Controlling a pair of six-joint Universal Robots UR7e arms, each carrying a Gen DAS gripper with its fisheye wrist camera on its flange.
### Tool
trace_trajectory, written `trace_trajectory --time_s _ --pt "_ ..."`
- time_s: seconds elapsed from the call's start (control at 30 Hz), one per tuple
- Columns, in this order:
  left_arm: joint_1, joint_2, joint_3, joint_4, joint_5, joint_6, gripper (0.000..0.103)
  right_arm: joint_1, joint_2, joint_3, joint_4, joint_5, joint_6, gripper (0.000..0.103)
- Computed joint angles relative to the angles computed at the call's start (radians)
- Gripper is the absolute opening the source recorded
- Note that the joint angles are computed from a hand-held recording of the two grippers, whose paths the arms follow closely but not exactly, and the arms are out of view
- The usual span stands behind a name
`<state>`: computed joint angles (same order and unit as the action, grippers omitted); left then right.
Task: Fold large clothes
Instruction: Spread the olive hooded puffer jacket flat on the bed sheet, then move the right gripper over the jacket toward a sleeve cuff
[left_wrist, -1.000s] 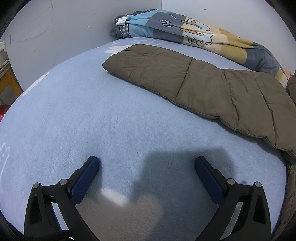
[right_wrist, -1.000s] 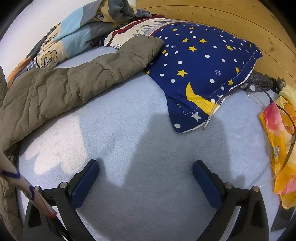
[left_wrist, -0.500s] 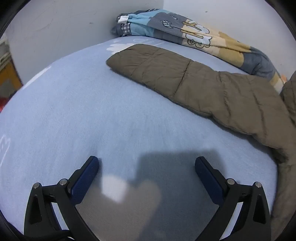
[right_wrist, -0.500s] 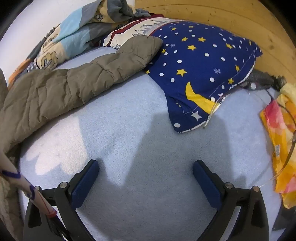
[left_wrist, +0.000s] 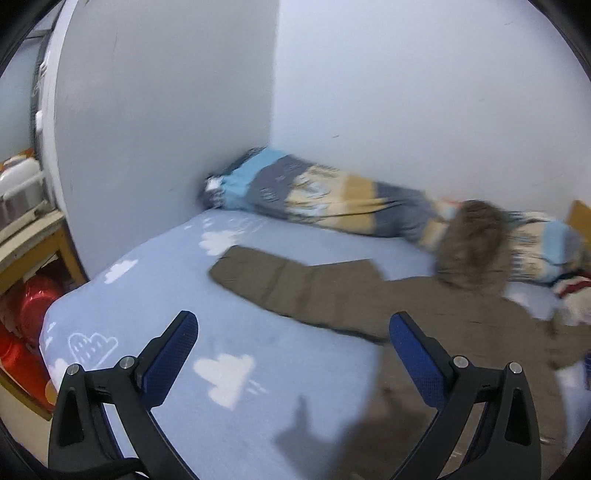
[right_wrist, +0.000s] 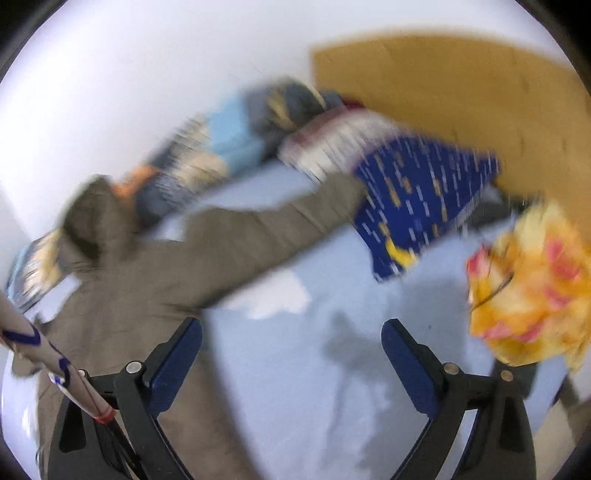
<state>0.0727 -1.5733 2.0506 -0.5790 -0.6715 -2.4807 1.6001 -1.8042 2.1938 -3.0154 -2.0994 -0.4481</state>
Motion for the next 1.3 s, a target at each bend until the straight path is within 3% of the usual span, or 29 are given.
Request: trace_trajectory --time_s 0.07,0.23,0.33,0.43,0.63,0.83,1.07,1.3 --pt "-0.061 0.067 -0.033 -0.059 0.004 0.04 0.103 0.131 -0.07 0.06 0.026 -0.043 0.028 0.1" --pt "-0.178 0.233 -0.095 -0.255 -0.019 0.163 0.103 0.429 -0.12 0.15 0.098 -0.202 0.127 0.1" --pt "-0.218 0.288 -0.11 -0.365 -0.028 0.22 0.103 0.573 -0.136 0.197 0.126 -0.279 0.182 0.1" --pt "-0.254 0.338 -0.132 -0.426 -0.032 0.265 0.103 0.67 -0.153 0.21 0.207 -0.326 0.229 0.1" --pt "-0.287 0.4 -0.188 -0.44 -0.048 0.305 0.103 0.762 -0.19 0.215 0.289 -0.36 0.277 0.1" --pt "-0.304 0.433 -0.225 -0.405 -0.071 0.3 0.103 0.788 -0.207 0.209 0.332 -0.362 0.293 0.1" --pt "-0.307 0.433 -0.224 -0.396 -0.097 0.291 0.103 0.771 -0.206 0.21 0.354 -0.334 0.304 0.1" --pt "-0.259 0.388 -0.156 -0.488 -0.083 0.351 0.103 0.718 -0.164 0.206 0.319 -0.316 0.289 0.1"
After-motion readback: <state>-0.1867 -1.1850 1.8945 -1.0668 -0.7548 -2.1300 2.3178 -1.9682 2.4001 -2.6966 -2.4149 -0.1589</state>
